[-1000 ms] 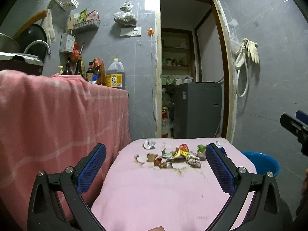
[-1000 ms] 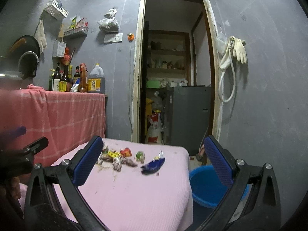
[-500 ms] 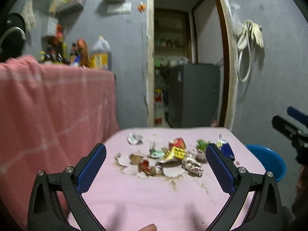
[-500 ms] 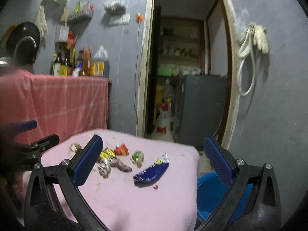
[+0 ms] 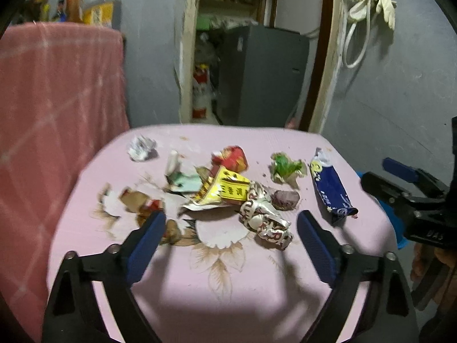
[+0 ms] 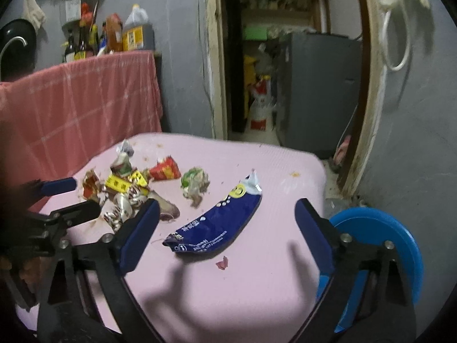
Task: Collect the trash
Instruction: 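Grasp the white-red crumpled wrapper with the left tool while the right tool grasps the blue wrapper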
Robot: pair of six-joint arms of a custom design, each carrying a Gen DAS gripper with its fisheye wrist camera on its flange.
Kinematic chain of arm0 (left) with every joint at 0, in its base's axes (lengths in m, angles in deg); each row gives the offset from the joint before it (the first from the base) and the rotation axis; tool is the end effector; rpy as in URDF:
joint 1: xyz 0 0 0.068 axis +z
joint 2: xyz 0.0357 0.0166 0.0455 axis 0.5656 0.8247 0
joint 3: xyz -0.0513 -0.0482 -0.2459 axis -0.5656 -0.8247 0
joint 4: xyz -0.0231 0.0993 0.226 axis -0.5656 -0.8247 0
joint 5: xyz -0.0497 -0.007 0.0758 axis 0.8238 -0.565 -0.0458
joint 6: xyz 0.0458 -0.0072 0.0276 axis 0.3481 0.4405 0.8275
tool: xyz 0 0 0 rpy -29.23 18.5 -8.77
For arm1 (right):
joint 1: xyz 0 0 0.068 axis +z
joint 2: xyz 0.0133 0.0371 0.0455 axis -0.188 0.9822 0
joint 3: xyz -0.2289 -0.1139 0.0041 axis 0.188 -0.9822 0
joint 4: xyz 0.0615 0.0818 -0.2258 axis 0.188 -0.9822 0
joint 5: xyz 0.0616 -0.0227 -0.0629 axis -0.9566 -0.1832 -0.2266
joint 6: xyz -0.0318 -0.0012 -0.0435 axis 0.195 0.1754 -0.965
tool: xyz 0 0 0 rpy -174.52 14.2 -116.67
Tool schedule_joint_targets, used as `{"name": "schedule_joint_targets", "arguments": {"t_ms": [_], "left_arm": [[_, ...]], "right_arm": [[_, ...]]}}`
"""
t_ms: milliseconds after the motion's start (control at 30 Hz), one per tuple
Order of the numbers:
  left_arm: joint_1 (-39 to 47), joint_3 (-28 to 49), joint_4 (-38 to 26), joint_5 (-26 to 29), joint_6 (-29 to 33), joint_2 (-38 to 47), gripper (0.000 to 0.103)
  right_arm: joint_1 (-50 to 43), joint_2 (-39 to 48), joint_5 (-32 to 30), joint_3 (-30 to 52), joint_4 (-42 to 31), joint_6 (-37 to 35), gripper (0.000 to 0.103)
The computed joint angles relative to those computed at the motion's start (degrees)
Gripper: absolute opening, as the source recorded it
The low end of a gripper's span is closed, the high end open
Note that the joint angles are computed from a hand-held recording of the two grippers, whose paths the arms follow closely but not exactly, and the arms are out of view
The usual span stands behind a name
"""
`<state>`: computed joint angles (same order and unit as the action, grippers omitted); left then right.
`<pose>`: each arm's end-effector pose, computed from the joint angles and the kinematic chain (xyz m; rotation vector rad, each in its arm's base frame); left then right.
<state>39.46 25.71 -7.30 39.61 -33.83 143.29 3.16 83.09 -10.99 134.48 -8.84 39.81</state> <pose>0.2066 0.0148 0.2149 -0.1236 2.2201 -0.0989 0.2952 0.0854 0.2160 -0.6507 2.0588 0.3843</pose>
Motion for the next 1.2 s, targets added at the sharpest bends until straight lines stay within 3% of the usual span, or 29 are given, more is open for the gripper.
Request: {"name": "schedule_joint_targets", "arguments": {"t_ms": [200,400,633,800,967,1200], "left_arm": [[3.60,4.47,-2.60,10.63,-1.69,7.61,0.060],[4.35,7.45,-4.29,15.33,-2.03,12.11,0.045],[5.51,10.84,-5.65,18.45,-3.19,16.80,0.043],[5.43,11.10,-5.62,18.66,-4.56,17.12,0.035],[5.58,9.51,-5.51,19.12,-4.94,15.18,0.032],[3.17,6.60,-4.93,17.74,-4.93,11.17,0.030]], "right_arm": [[1.23,9.43,0.49,9.38,-7.74,-1.22,0.082],[1.27,16.03,0.26,16.17,-13.25,-1.24,0.078],[1.02,16.82,-0.92,16.70,-14.96,-2.22,0.065],[1.38,15.41,-1.30,14.36,-14.01,-2.76,0.055],[1.26,13.37,-2.07,11.44,-12.60,-2.09,0.031],[0.77,10.77,-4.13,7.68,-9.61,0.51,0.010]]}}
